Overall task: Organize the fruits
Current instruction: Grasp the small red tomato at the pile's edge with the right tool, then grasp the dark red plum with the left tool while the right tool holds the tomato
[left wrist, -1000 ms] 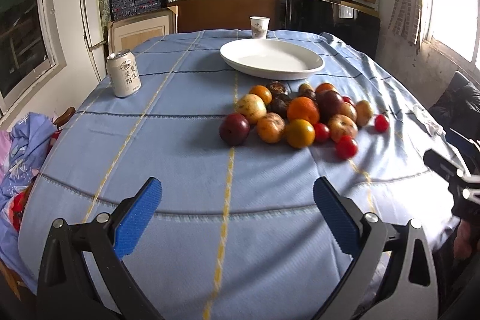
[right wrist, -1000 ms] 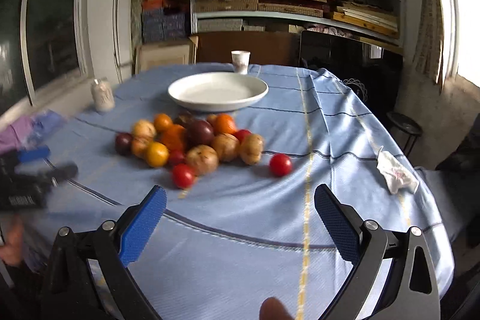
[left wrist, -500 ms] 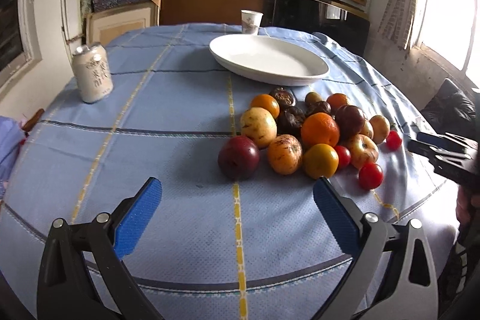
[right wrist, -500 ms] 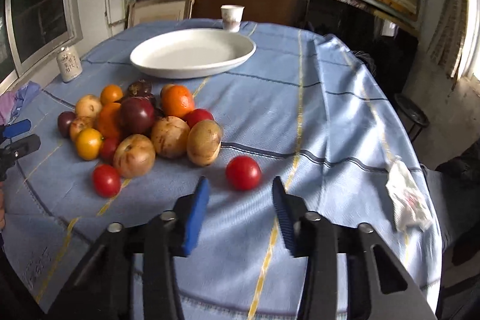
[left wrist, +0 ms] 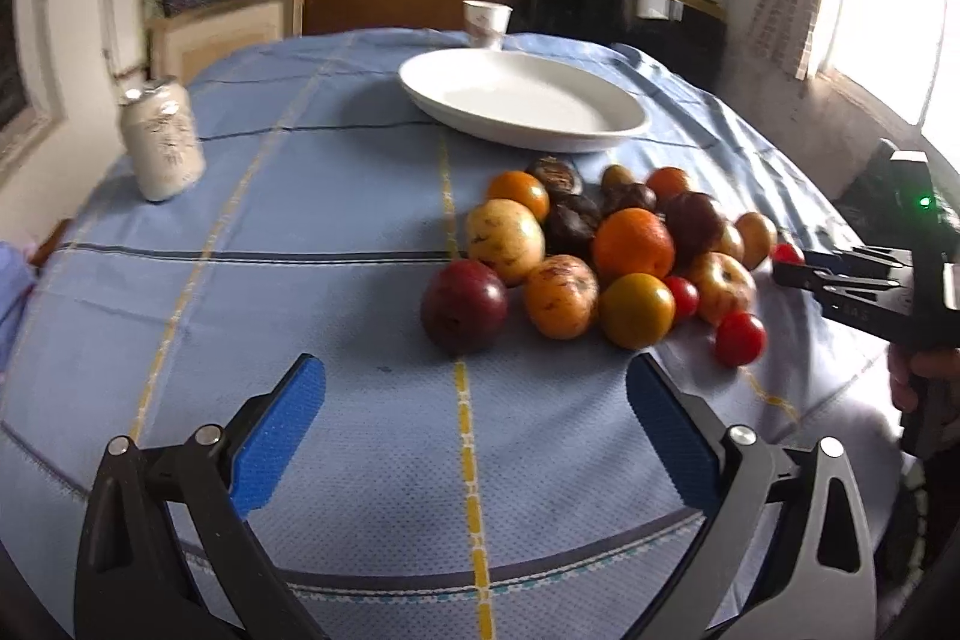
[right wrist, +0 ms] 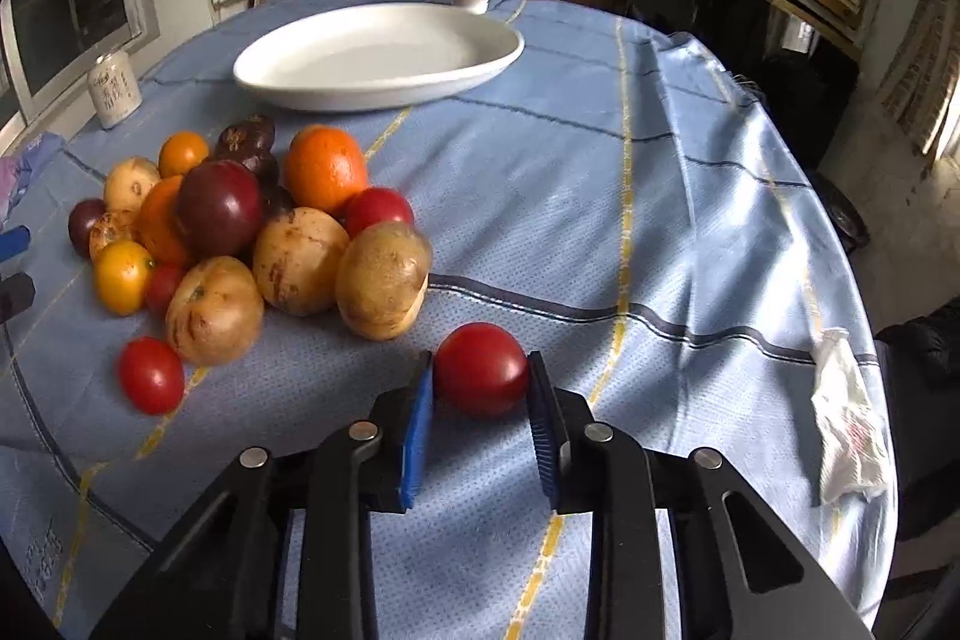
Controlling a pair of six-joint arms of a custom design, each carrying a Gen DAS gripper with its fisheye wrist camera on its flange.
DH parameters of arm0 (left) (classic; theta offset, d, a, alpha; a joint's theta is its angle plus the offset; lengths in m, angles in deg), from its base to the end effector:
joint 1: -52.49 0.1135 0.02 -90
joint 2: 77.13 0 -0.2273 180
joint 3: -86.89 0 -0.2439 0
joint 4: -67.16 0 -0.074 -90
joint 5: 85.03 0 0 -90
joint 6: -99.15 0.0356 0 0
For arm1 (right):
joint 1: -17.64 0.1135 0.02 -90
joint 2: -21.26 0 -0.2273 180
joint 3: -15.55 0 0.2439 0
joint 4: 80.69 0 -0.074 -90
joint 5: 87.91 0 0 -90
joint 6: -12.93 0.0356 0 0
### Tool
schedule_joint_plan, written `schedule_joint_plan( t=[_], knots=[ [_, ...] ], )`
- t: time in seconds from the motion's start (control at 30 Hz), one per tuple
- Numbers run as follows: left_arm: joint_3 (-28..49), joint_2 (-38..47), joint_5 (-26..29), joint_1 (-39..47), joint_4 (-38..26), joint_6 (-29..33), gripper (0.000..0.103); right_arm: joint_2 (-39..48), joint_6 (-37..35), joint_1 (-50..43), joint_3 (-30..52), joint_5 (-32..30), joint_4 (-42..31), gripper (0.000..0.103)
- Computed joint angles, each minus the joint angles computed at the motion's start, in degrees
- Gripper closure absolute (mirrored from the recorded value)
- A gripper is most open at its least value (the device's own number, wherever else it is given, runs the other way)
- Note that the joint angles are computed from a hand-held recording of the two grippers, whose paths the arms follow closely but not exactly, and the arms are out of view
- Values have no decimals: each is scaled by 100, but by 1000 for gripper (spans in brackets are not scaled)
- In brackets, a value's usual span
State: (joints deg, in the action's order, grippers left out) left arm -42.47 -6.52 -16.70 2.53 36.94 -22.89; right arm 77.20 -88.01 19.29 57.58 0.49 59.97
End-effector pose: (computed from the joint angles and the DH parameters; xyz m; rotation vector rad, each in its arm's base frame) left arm 0.1660 -0.1771 0.1624 0.2070 2.3679 -0.2208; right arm 0.1949 0.0066 0.1554 -0.2856 2.4836 -0.0325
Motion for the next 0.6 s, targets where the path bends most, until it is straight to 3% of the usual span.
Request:
schedule_joint_plan(
  t=[0.2, 0.33, 0.6],
  knots=[
    [630, 552, 429, 617, -228, 628, 49, -876, 123, -510, -37, -911, -731, 73],
    [789, 934, 873, 898, -100, 946, 51, -1185, -19, -682, 39, -1022, -1128, 73],
    [905, 1286, 1010, 1058, 136, 1237, 51, -968, -133, -776, 251, -1132, -1119, 73]
  ],
)
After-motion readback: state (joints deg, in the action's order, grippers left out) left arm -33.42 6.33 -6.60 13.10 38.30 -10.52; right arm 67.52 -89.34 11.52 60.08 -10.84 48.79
